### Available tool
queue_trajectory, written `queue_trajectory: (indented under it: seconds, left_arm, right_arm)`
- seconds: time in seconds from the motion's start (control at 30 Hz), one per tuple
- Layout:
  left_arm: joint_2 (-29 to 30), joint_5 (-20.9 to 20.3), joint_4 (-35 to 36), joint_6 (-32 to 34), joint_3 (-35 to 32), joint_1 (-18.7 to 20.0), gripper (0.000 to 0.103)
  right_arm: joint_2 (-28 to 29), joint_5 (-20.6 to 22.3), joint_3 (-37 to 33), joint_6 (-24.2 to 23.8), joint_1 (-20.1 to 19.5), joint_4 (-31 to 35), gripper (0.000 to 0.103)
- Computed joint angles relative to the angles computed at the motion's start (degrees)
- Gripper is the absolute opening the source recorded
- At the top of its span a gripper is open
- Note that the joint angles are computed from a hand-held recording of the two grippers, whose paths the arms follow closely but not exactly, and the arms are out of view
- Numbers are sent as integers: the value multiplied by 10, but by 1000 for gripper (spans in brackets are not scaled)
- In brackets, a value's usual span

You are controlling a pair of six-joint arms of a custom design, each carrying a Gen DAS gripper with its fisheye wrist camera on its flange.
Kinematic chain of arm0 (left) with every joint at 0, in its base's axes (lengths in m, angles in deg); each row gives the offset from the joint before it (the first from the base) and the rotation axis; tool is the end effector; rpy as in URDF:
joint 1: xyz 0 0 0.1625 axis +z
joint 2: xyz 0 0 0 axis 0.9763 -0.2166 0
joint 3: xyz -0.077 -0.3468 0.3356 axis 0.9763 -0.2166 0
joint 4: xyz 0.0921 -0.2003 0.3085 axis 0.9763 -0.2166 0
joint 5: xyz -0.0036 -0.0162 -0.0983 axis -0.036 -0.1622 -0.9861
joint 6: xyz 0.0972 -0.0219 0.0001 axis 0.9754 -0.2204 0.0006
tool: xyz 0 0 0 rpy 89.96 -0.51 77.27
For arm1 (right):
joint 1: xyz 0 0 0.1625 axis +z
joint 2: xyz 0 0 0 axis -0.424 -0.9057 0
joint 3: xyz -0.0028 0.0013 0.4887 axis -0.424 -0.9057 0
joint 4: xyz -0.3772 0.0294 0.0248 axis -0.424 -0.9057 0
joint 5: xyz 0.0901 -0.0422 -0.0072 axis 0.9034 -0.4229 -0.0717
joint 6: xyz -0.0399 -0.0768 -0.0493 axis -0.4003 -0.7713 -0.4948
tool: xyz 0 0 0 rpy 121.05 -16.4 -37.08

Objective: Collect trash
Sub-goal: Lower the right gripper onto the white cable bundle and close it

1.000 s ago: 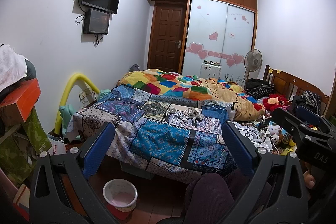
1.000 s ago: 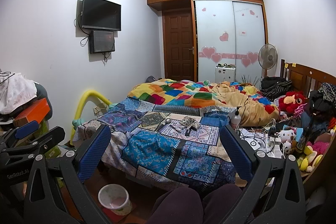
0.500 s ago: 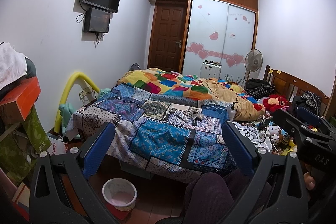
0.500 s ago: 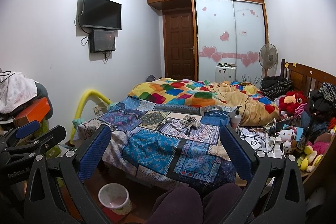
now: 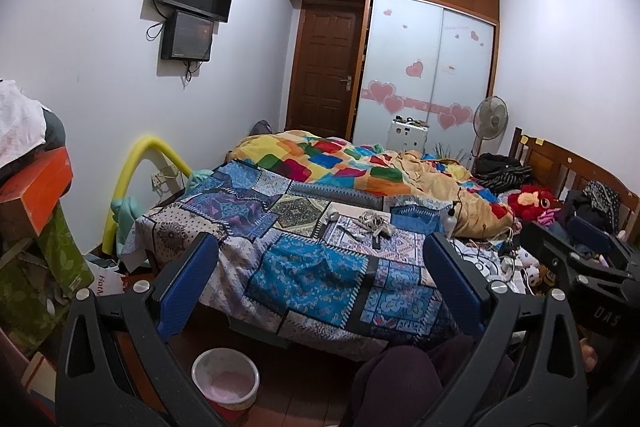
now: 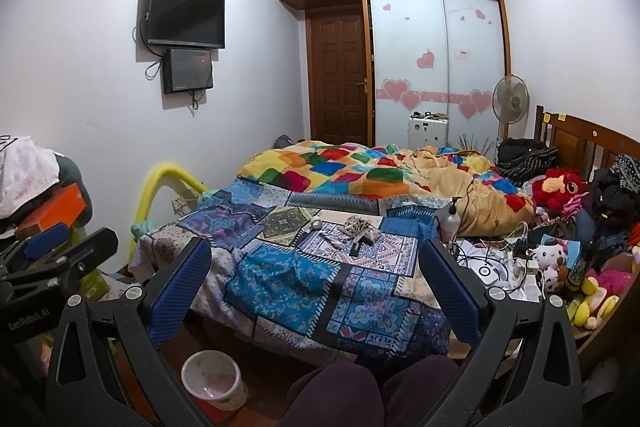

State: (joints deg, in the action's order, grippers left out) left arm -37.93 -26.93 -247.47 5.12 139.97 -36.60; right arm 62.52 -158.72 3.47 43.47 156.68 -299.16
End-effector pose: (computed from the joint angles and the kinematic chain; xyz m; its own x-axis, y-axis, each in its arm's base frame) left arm -0.1733 -0.4440 0.4809 -0.7908 -0.1111 -0.6019 0.5459 0.3170 -0.7756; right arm 0.5313 -0.4921 0.1140 -0.7203 -0.2678 0.6399 -0.6927 0.3259 -0.6434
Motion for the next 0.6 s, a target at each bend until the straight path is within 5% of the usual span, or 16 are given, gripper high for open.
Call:
queue_trajectory:
  seconds: [0.6]
  left_arm:
    - [164,-125,103,38,-266,150,103]
  right_arm:
    - [66,0,-196,-40,-72,118,103]
